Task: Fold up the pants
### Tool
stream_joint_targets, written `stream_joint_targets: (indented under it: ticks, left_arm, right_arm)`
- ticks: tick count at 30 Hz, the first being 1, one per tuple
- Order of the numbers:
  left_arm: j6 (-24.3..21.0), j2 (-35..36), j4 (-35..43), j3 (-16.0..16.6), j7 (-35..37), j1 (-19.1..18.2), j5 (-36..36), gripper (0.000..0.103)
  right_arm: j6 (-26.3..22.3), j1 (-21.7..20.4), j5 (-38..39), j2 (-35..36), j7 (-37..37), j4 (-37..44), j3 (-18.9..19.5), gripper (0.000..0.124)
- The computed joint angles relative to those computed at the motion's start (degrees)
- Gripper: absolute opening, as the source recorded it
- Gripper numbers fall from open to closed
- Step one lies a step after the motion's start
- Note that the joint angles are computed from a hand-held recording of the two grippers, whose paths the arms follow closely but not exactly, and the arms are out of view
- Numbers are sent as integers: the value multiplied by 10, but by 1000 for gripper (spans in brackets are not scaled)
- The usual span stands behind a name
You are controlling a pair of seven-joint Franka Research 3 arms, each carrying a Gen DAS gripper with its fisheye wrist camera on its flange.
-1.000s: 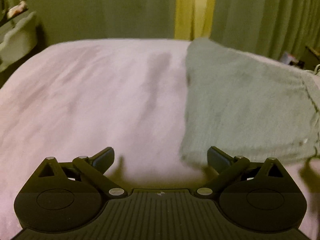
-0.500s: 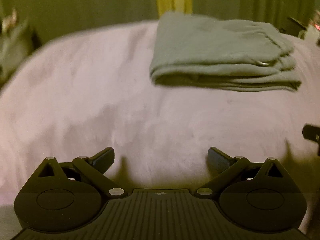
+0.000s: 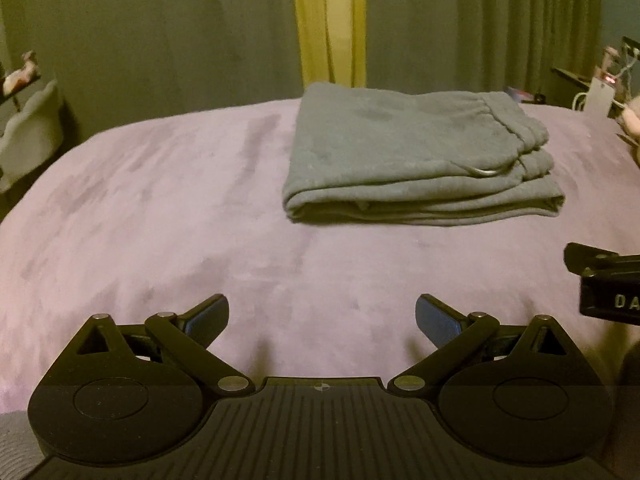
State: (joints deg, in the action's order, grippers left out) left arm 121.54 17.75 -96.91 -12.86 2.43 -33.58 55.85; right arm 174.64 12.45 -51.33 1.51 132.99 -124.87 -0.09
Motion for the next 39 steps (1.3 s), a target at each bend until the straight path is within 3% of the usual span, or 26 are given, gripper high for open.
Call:
stream_joint_targets:
  ticks: [11, 18, 24, 29, 39]
  left_arm:
    - [33, 11, 5, 5, 10, 5, 6, 102]
    - [44, 20, 11, 11, 21, -2, 30, 102]
    - [49, 28, 19, 15, 36, -7, 41, 102]
    - [55, 32, 24, 17, 49, -5, 33, 102]
    - [61, 33, 23, 20, 43, -3, 25, 102]
  right_arm:
    - [10, 14, 51, 20, -22, 9, -13, 99]
    - [36, 23, 147, 26, -87, 0, -21, 99]
    - [35, 40, 162, 31, -96, 3, -36, 99]
    - [35, 55, 131, 35, -70, 8, -53, 99]
    - [34, 54, 172, 40, -110, 8, -48, 99]
